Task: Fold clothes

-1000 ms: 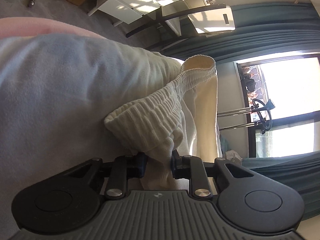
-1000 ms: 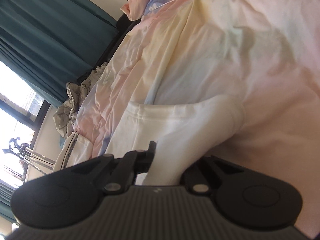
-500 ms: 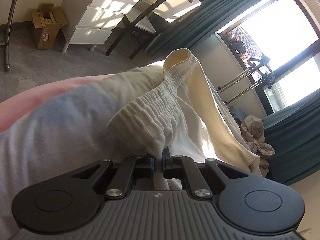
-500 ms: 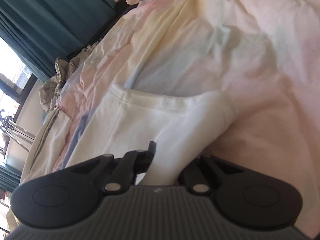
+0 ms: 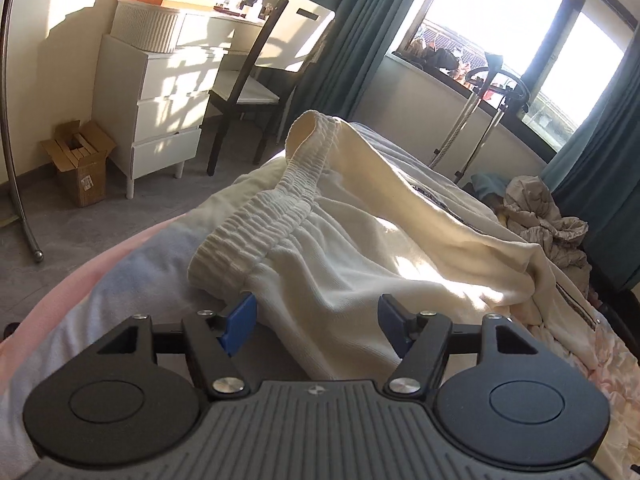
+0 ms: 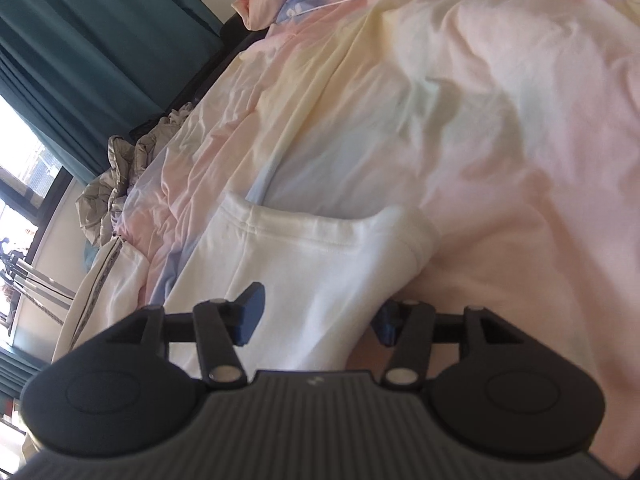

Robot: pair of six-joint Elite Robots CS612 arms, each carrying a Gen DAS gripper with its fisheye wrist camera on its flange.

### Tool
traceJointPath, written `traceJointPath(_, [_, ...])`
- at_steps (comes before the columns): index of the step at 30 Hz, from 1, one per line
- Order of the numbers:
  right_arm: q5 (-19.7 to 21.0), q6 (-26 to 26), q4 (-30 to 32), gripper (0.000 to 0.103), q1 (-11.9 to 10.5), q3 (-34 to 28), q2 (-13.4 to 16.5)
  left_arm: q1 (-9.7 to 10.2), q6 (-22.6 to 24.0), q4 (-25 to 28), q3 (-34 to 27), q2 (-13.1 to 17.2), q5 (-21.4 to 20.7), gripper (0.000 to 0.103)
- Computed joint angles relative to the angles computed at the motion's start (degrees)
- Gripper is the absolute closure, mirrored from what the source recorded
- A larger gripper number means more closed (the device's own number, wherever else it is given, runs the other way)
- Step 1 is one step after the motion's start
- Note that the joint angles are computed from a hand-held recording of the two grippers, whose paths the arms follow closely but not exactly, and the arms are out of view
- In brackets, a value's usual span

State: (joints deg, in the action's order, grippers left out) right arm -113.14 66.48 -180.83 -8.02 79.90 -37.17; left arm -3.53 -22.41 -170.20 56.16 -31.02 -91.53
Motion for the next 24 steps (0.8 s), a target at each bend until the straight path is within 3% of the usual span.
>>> traceJointPath(5, [-5.2, -9.6, -1.5, 0.041, 2.0, -0.5, -1.1, -2.18, 6.8, -6.4, 4.1, -2.4, 2.9, 0.016])
traceJointPath(9, [-4.5, -21.2, -5.1, 0.041, 3.4, -1.1, -1.2, -3.65, 10.0, -9.5, 5.0, -3.0, 2.5, 0.013])
traceJointPath(15, [1.7, -34.4, -9.9, 0.041, 5.2, -2.7, -1.0, -6.22, 15.0, -10.7, 4.6, -2.6, 1.7, 0.012])
traceJointPath(24, [9.8, -43.5, -11.8, 0.041, 7.3, -4.8, -0.5, -9.11, 19.1, -9.0, 2.1, -0.6, 1.2, 0.011])
